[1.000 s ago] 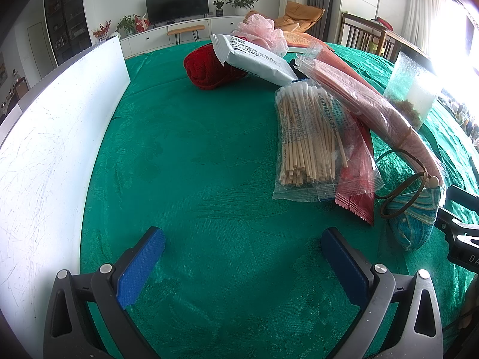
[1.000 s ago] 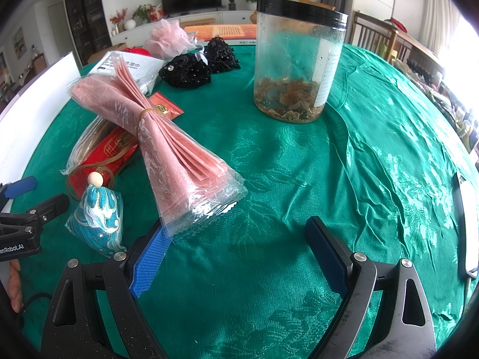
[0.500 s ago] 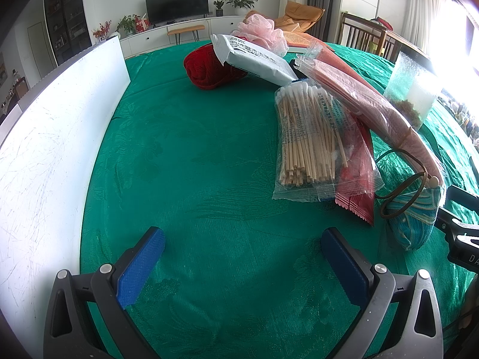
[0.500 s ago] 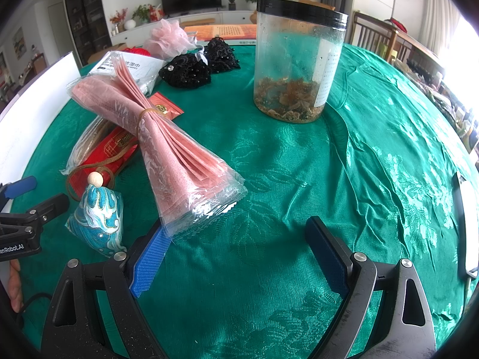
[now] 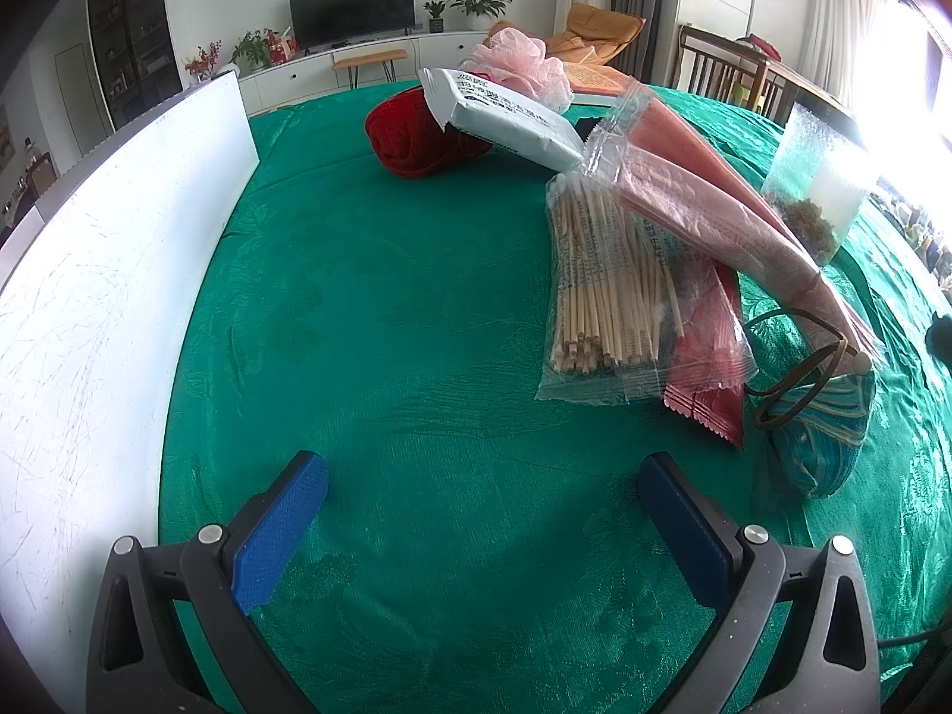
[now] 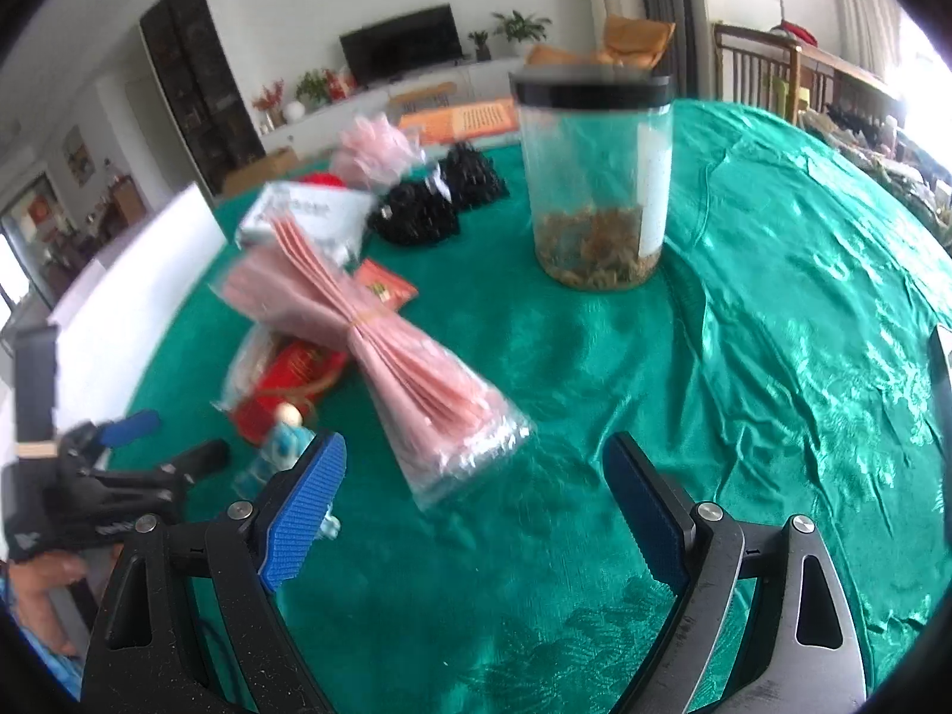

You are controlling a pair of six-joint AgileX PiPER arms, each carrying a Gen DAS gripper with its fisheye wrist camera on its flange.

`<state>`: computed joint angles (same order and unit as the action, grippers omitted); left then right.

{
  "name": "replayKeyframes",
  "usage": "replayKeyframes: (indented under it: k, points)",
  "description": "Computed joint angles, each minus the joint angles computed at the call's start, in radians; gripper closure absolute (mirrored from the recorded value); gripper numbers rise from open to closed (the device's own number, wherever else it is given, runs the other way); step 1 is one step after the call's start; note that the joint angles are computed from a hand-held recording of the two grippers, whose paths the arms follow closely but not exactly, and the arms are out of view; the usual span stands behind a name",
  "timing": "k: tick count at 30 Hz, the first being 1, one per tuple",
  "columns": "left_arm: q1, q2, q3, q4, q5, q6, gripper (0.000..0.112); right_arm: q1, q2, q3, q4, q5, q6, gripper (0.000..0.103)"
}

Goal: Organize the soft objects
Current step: 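Grasp the pink mask pack with the right tool and lift it, then grasp the cotton-swab bag with the left tool while the right tool holds the mask pack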

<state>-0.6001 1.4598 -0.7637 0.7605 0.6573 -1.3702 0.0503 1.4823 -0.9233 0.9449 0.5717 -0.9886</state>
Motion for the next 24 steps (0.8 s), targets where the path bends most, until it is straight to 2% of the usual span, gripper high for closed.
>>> replayKeyframes:
  k: [1,3,4,6,8,10,11,12,13,14,15,17,19,22,24]
  points:
    - [0.0,0.0,0.0,0.0,0.0,0.0,0.009,-0.034,-0.014,-0.001,0.075,0.038,-0.068,0.013]
    - [0.0,0.0,0.0,0.0,0.0,0.0,0.009,-0.061,0.008,-0.057,0.106,0.114,-0.124,0.013]
    - [0.0,0.0,0.0,0.0,0.0,0.0,0.009,-0.044,0.045,-0.114,0.061,0.145,-0.113,0.013]
    - [0.004,-0.004,-0.002,-0.016,0.001,0.024,0.009,0.032,0.154,-0.272,-0.123,0.218,-0.021,0.013]
    - [0.006,-0.016,-0.005,-0.068,0.006,0.083,0.009,0.114,0.255,-0.398,-0.261,0.242,0.043,0.014]
    - [0.003,-0.039,-0.001,-0.123,0.006,0.135,0.009,0.172,0.339,-0.5,-0.336,0.264,0.09,0.014]
    - [0.004,-0.052,0.0,-0.153,0.003,0.165,0.009,0.187,0.39,-0.566,-0.352,0.314,0.117,0.015]
    - [0.012,-0.064,-0.002,-0.185,-0.001,0.198,0.009,0.196,0.436,-0.627,-0.362,0.367,0.142,0.022]
    - [0.023,-0.078,-0.004,-0.215,-0.006,0.228,0.009,0.198,0.462,-0.662,-0.361,0.395,0.157,0.035]
    - [0.027,-0.092,-0.008,-0.233,-0.006,0.237,0.009,0.194,0.483,-0.697,-0.356,0.434,0.177,0.063]
    - [0.045,-0.107,-0.011,-0.256,-0.018,0.256,0.009,0.18,0.492,-0.717,-0.339,0.475,0.205,0.068]
    - [0.106,-0.123,-0.026,-0.343,-0.07,0.326,0.009,0.118,0.445,-0.658,-0.244,0.504,0.181,0.07]
    - [0.182,-0.094,-0.069,-0.495,-0.125,0.465,0.009,0.053,0.37,-0.571,-0.179,0.513,0.143,0.07]
    - [0.244,0.022,-0.203,-0.655,-0.125,0.644,0.009,-0.059,0.282,-0.464,-0.093,0.54,0.108,0.07]
    - [0.259,0.114,-0.309,-0.674,-0.084,0.704,0.009,-0.132,0.231,-0.401,-0.065,0.546,0.086,0.07]
